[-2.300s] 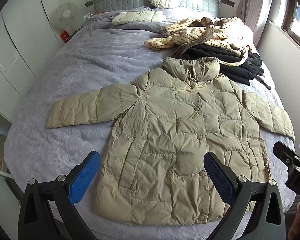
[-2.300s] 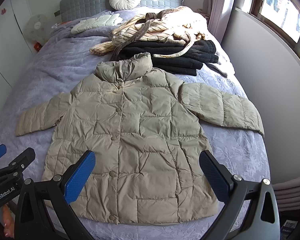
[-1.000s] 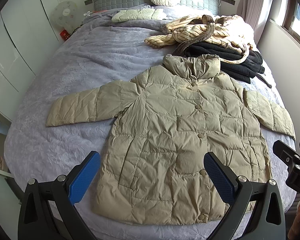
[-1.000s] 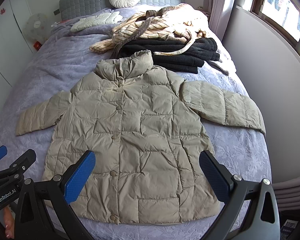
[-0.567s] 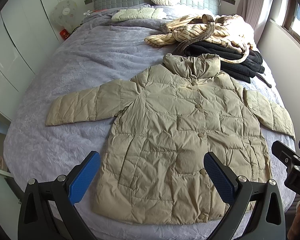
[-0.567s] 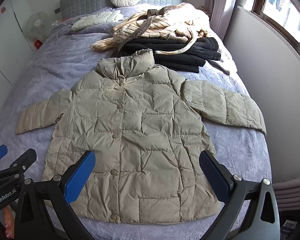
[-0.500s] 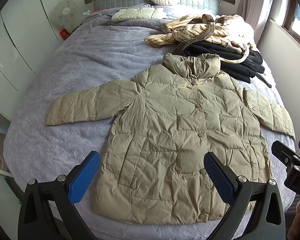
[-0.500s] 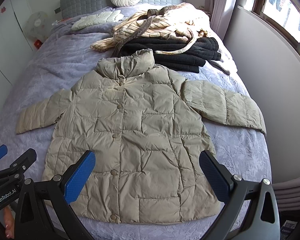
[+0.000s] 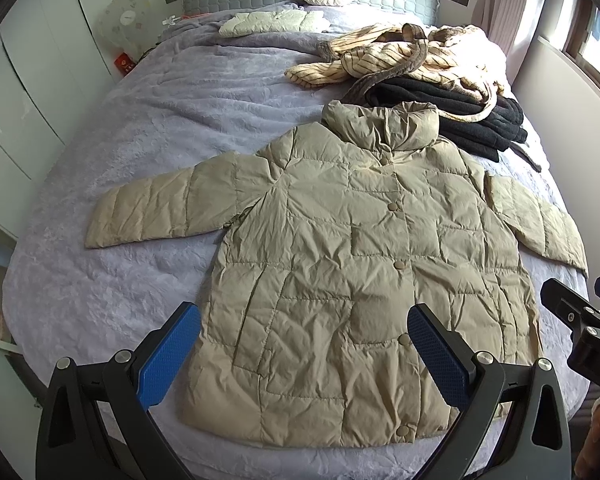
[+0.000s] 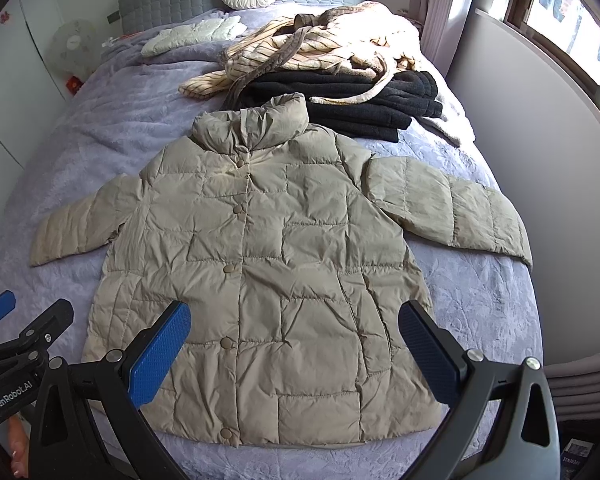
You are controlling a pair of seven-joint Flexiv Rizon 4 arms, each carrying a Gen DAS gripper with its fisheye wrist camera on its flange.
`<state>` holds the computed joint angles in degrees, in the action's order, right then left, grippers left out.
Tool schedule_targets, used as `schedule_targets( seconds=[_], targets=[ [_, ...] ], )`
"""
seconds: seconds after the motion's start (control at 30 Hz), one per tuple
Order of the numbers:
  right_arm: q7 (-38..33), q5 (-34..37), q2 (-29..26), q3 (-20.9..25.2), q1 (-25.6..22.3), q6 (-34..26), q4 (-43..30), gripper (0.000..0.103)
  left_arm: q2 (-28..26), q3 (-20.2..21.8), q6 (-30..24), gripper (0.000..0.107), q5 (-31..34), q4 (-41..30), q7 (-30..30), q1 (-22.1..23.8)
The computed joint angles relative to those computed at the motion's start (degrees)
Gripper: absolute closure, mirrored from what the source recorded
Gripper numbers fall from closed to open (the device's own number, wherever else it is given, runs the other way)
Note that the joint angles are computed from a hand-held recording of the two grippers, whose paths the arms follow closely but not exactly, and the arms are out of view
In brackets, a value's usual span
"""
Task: Fold large clothes
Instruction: 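Grasp the sleeve cuff with the left tool while the right tool grasps the jacket side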
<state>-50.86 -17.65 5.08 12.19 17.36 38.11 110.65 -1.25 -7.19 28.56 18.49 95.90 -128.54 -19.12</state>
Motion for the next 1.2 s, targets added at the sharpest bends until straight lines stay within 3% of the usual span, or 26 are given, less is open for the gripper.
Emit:
schedule_targets(
  seconds=[0.2,0.33,0.67,0.83,0.9,0.97,1.1,1.2],
  targets=[
    [-0.8,3.8,0.2,0.1,0.4,-1.3,0.2,0.0,1.2,0.9,2.2,0.004,-4.0,3.9,1.8,0.9],
    [-0.3,4.3,-2.5,0.4,1.6,-3.3,-1.7,0.0,0.4,2.7,5.0,0.004,-9.4,6.2,5.2,3.3],
    [-1.1,11.5,-7.5,1.9,5.3,3.6,-1.6,0.0,-0.9,7.7,20.5,0.004,-22.3,18.6,13.3,11.2],
    [-4.9,14.5,-14.0,2.9,8.3,-0.4,-6.7,0.0,-4.7,9.4,30.7,0.004,-30.8,23.9,18.4,16.0],
    [-5.3,15.1,-15.2,3.1,9.0,0.6,-7.0,0.0,-7.0,9.4,35.9,0.004,-36.0,25.7,21.9,18.1],
    [-5.9,16.1,-16.9,3.1,9.4,1.2,-8.0,0.0,-9.9,7.3,41.2,0.004,-45.5,27.7,29.8,21.2],
    [-5.3,15.5,-19.8,2.9,10.6,0.2,-9.8,0.0,-15.5,3.0,44.9,0.004,-60.9,27.5,41.1,26.7],
    [-5.8,14.8,-20.8,2.7,10.6,1.7,-10.0,0.0,-18.7,1.8,47.3,0.004,-67.1,26.2,44.3,28.9]
  ],
)
